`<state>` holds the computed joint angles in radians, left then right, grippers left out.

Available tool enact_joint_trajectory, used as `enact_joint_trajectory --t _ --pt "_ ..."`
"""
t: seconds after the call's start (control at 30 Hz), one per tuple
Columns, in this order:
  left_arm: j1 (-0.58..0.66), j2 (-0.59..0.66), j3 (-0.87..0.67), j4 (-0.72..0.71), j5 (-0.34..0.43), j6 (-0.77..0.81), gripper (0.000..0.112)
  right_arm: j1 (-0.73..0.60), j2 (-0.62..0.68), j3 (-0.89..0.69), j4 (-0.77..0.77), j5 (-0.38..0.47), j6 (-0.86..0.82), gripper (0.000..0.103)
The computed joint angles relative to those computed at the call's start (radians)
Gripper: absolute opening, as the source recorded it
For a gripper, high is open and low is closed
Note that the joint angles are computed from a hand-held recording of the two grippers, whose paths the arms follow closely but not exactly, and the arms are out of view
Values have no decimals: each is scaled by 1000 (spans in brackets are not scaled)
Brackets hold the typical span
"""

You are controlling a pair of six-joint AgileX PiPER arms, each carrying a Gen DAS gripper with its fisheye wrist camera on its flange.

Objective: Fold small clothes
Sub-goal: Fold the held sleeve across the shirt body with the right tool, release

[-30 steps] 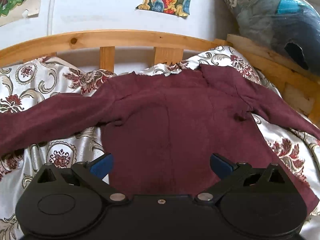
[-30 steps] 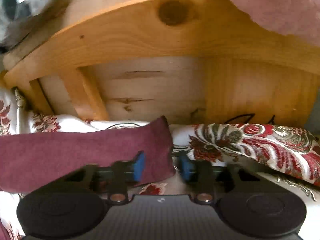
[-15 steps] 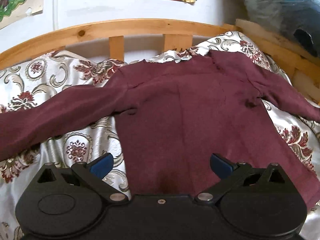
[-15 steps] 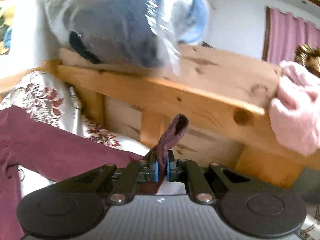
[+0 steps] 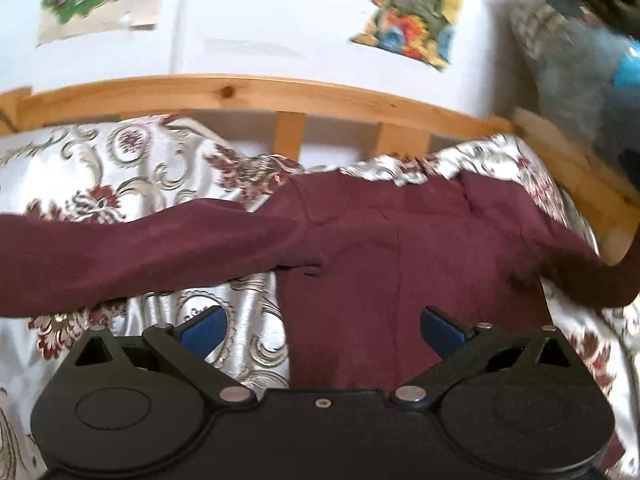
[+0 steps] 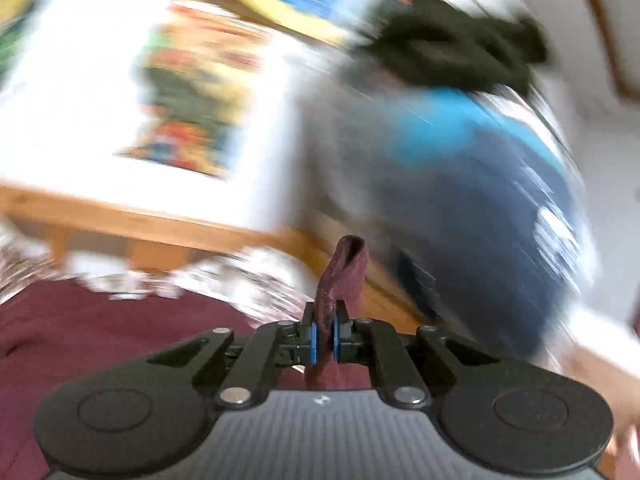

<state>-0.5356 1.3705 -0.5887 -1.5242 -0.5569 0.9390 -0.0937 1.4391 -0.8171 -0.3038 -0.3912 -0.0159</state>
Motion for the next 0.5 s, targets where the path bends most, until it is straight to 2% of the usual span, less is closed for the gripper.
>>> enact_joint_trajectory --t 0.13,0.2,0.27,0.4,0.43,0.5 --pt "29 -7 36 122 -34 -183 102 183 -13 123 28 -101 -200 9" --pt "61 -10 56 223 -17 -295 102 253 18 179 12 -157 -270 9" --pt "83 -3 62 273 -3 -350 102 308 68 214 -3 -193 -329 9" --pt "105 25 60 316 9 -395 102 411 169 253 72 -235 -480 9" --pt "109 31 66 348 8 -425 102 426 191 252 70 -228 -489 12" --pt "118 44 78 410 9 -483 102 411 206 253 -46 -190 -408 27"
